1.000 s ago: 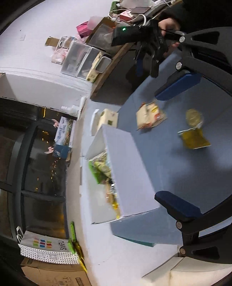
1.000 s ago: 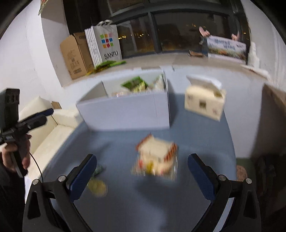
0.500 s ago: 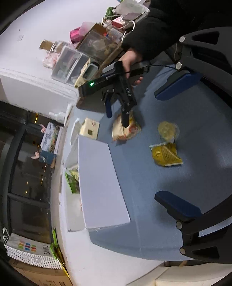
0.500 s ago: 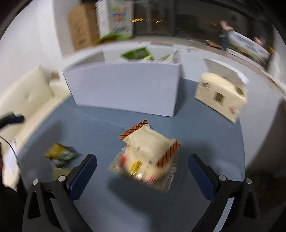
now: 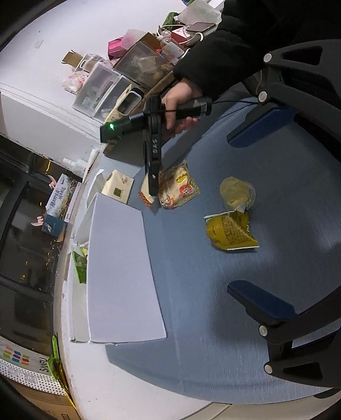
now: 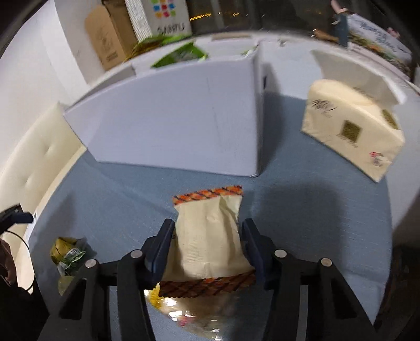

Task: Organize snacks
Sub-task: 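Grasp the square bread pack with the right tool while the left moves toward the yellow bag, then grasp the yellow bag with the left tool while the right carries the bread pack to the box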

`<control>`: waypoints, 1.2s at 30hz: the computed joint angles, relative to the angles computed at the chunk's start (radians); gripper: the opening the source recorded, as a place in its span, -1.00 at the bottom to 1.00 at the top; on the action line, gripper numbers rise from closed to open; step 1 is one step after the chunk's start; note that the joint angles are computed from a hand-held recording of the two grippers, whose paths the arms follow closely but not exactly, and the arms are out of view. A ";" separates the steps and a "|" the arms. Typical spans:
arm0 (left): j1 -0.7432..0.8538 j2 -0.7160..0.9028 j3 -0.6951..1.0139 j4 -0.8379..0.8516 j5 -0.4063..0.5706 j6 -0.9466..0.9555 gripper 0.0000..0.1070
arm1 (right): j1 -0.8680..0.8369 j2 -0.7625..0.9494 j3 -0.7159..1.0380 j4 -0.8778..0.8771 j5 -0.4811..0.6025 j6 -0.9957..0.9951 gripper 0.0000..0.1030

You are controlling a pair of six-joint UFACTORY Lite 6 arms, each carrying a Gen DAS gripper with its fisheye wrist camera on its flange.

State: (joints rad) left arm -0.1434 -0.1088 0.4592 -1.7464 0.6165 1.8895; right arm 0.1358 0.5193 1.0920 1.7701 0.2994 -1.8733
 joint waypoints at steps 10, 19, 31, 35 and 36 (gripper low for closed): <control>-0.117 0.211 0.148 -0.024 -0.076 -0.021 0.92 | 0.063 -0.412 -0.365 0.421 0.015 -0.325 0.03; -0.072 0.423 0.314 0.033 -0.002 -0.143 0.90 | 0.184 -0.768 -0.627 0.403 0.006 -0.221 0.03; -0.067 0.274 0.186 -0.105 -0.032 0.009 -0.26 | 0.253 -0.720 -0.682 0.592 0.062 -0.336 0.03; -0.002 0.089 0.139 -0.073 0.002 -0.027 -0.26 | 0.262 -0.721 -0.659 0.595 0.062 -0.317 0.03; 0.016 0.054 0.139 -0.064 0.008 -0.038 -0.26 | 0.261 -0.718 -0.646 0.584 0.060 -0.304 0.03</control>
State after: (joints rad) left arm -0.1272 -0.0547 0.5985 -1.8104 0.6244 1.8512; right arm 0.3972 -0.1992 0.4464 2.3544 0.3596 -2.1769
